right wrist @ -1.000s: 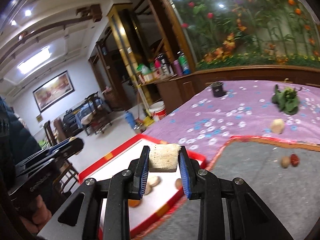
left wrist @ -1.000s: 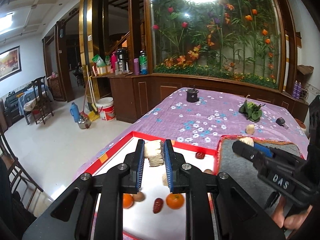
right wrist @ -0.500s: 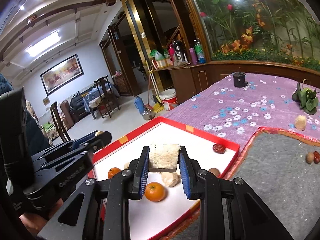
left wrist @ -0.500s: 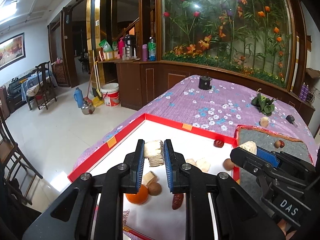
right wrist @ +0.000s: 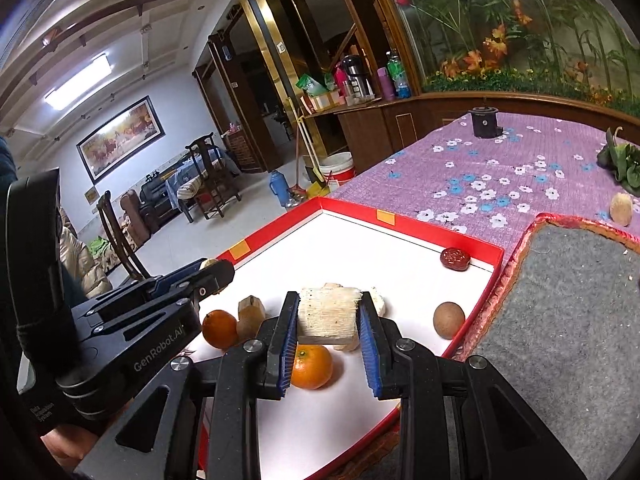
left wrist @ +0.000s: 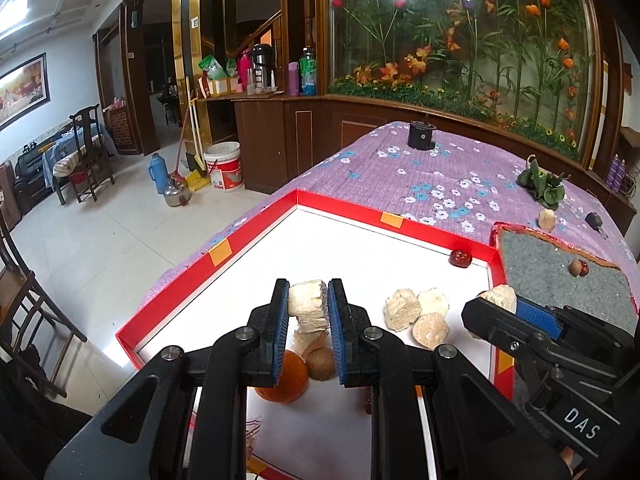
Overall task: Organize fruits
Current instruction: 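Carry both beige cubes over the white tray, then open both tools to drop the beige cubes into the white tray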
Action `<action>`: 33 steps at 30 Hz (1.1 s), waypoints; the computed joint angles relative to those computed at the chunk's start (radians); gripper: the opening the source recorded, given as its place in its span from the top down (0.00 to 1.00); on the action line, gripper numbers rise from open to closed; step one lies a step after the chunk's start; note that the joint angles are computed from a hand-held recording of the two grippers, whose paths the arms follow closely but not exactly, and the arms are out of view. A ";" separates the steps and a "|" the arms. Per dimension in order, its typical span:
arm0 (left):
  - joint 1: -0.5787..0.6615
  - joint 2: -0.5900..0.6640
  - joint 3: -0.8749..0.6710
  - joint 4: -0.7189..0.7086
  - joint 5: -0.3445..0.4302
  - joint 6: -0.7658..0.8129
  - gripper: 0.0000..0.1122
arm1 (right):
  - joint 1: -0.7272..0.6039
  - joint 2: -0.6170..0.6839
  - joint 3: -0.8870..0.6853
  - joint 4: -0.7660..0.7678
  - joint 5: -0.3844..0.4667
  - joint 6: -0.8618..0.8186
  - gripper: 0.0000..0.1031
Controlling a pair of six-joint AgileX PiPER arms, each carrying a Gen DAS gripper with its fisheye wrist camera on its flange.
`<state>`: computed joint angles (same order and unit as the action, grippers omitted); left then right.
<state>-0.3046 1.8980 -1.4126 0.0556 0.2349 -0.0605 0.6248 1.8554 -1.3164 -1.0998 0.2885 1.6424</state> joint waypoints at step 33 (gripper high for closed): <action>-0.083 0.005 -0.038 0.434 0.053 -0.392 0.47 | -0.070 -0.029 0.084 -0.172 -0.097 0.310 0.53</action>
<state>-0.3873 1.9033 -1.4510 0.4891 0.2874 -0.4527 0.5547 1.8265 -1.2324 -1.2716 0.1914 1.9527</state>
